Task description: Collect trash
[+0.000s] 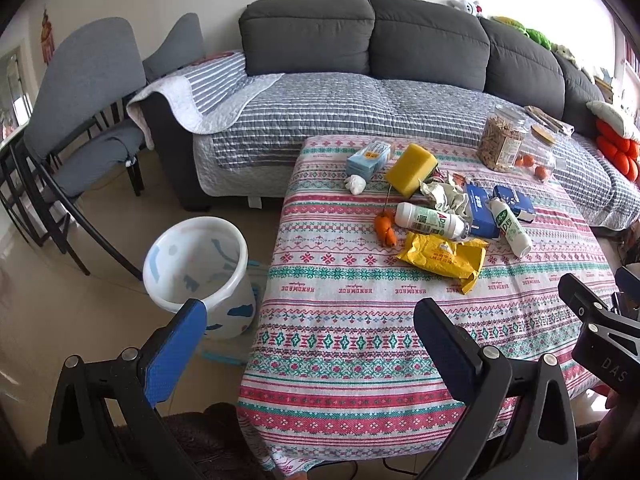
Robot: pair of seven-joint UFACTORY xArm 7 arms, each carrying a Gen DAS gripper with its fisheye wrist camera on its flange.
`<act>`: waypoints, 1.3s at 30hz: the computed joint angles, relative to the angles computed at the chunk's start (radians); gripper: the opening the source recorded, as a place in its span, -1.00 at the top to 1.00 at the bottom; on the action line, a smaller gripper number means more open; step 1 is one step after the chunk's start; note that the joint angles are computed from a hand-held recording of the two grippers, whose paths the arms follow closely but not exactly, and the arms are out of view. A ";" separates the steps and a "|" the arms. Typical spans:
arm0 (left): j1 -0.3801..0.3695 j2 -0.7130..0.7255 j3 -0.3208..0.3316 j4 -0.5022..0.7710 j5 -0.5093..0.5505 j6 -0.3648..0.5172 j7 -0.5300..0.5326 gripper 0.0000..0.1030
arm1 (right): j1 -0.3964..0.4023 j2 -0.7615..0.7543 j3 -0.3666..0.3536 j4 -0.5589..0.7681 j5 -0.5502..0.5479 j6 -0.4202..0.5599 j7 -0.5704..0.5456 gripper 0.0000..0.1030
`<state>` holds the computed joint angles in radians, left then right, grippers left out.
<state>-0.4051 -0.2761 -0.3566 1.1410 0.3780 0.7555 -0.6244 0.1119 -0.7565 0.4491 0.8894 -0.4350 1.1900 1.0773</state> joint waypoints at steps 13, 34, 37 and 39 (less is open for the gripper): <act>-0.001 -0.001 -0.003 0.000 0.009 -0.001 -0.010 -1.00 | 0.008 0.004 -0.005 0.000 0.007 -0.002 0.003 -1.00; 0.003 -0.016 -0.006 -0.011 0.007 -0.013 -0.006 -1.00 | 0.009 0.000 -0.009 0.000 0.012 0.000 0.002 -1.00; 0.005 -0.017 -0.007 -0.012 0.008 -0.012 -0.007 -1.00 | 0.009 0.003 -0.004 0.002 0.008 0.004 -0.003 -1.00; 0.005 -0.017 -0.006 -0.012 0.005 -0.014 -0.006 -1.00 | 0.010 0.002 -0.007 0.001 0.011 0.003 -0.003 -1.00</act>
